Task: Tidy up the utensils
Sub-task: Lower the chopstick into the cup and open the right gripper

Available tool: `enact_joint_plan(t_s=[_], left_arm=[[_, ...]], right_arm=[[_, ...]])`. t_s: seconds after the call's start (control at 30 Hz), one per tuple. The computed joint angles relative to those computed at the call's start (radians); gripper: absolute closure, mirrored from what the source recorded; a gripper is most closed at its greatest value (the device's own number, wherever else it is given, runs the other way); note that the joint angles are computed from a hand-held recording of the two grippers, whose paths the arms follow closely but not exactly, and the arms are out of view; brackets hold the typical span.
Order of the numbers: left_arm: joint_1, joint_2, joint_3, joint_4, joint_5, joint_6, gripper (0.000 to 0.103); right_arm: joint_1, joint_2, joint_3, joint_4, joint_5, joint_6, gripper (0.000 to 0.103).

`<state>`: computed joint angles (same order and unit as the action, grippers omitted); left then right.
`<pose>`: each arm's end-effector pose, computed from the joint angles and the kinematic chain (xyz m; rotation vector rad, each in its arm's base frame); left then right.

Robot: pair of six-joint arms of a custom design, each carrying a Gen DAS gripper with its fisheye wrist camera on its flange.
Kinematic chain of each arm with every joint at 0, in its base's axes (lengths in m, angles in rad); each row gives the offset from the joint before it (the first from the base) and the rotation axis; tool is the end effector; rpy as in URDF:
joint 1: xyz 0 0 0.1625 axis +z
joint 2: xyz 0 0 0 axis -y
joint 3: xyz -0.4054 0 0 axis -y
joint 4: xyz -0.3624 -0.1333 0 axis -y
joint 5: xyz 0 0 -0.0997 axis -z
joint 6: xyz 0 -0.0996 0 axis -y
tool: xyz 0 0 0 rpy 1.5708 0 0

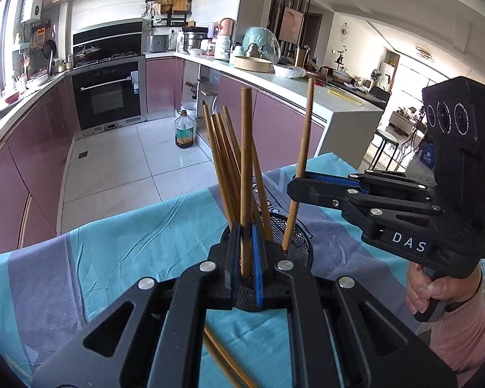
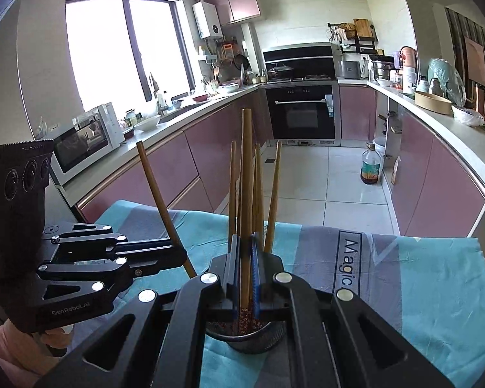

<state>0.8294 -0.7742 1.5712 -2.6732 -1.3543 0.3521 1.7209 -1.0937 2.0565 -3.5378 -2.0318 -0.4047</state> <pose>-0.3367 -0.5967 0.1239 1.4899 2.5428 -0.5069 0.1660 -0.5028 0.2614 0.3469 -2.3070 1.1911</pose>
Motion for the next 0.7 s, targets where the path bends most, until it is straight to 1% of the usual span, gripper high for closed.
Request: enact_joint_plan(t_s=[0.17, 0.4, 0.57, 0.7], left_arm=[[0.009, 0.031, -0.042, 0.041, 0.004, 0.008, 0.095], [0.021, 0.085, -0.113, 0.082, 0.012, -0.021, 0.095], [0.031, 0.095, -0.128, 0.088, 0.009, -0.025, 0.095], [0.037, 0.088, -0.116, 0.077, 0.005, -0.025, 0.095]], right_arm=[[-0.004, 0.014, -0.022, 0.034, -0.016, 0.004, 0.097], [-0.012, 0.034, -0.05, 0.049, -0.023, 0.015, 0.097], [-0.014, 0.046, -0.067, 0.059, -0.025, 0.025, 0.097], [-0.015, 0.049, -0.071, 0.058, -0.021, 0.033, 0.096]])
